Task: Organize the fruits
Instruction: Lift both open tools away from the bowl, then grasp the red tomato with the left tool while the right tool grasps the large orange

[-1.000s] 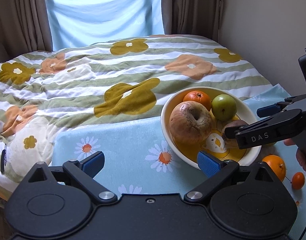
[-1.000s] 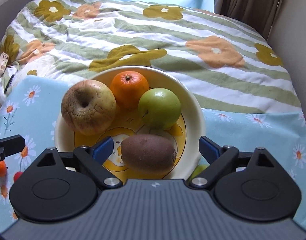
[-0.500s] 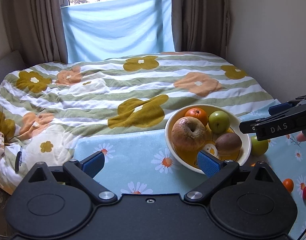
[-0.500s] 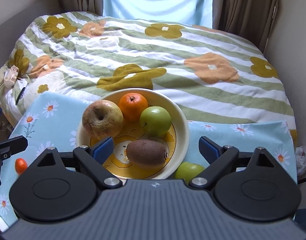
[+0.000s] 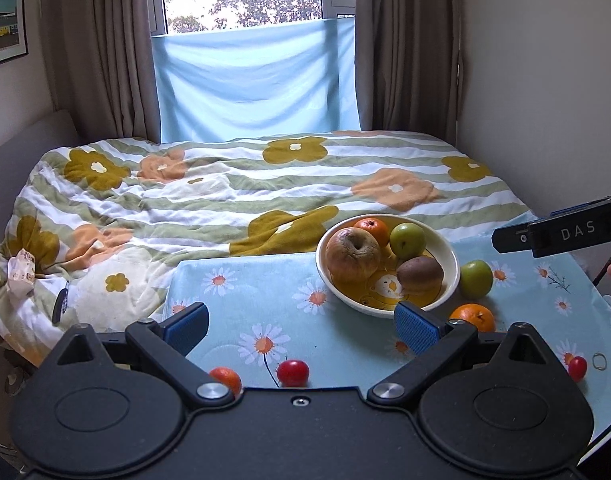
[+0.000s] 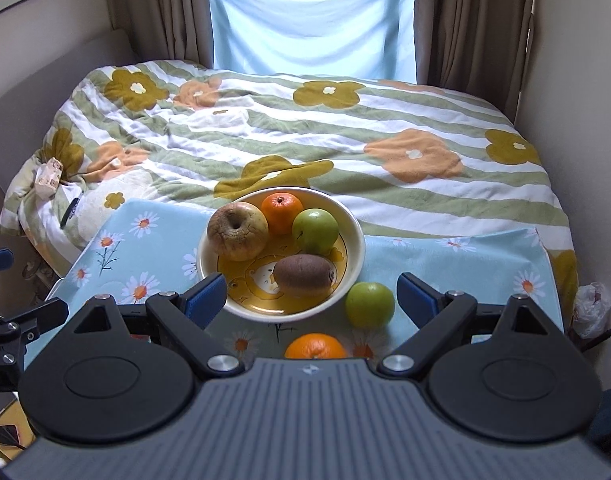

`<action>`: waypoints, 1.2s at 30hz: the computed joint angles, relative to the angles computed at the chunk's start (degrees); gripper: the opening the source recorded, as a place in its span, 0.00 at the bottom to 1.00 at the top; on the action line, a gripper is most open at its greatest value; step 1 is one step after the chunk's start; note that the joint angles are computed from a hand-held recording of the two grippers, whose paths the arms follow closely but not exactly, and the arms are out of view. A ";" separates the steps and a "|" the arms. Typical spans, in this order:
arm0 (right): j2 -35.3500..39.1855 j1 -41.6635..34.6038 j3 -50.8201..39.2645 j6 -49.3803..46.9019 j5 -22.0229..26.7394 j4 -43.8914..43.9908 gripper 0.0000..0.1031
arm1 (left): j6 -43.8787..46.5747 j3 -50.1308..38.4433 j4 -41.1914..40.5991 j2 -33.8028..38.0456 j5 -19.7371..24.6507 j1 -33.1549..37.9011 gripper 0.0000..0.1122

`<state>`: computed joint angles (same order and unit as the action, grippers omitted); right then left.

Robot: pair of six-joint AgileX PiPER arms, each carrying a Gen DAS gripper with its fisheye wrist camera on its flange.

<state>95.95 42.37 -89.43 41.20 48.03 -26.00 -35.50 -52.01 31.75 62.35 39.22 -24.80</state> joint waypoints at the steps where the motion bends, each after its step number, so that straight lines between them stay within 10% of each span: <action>1: -1.42 0.71 1.68 1.37 -0.07 -1.07 1.00 | -2.42 0.51 1.83 -0.77 0.99 -1.67 0.90; 16: -10.66 7.91 21.52 19.27 -4.52 -13.56 1.00 | -31.93 8.08 18.24 -3.00 12.21 -20.91 0.90; 27: -2.85 9.75 27.43 38.76 -10.56 -25.02 1.00 | -36.32 14.29 23.63 4.86 -3.65 -8.61 0.87; 36: 4.54 8.53 25.67 46.56 -13.04 -31.68 1.00 | -31.30 12.76 23.57 15.68 -16.46 3.91 0.66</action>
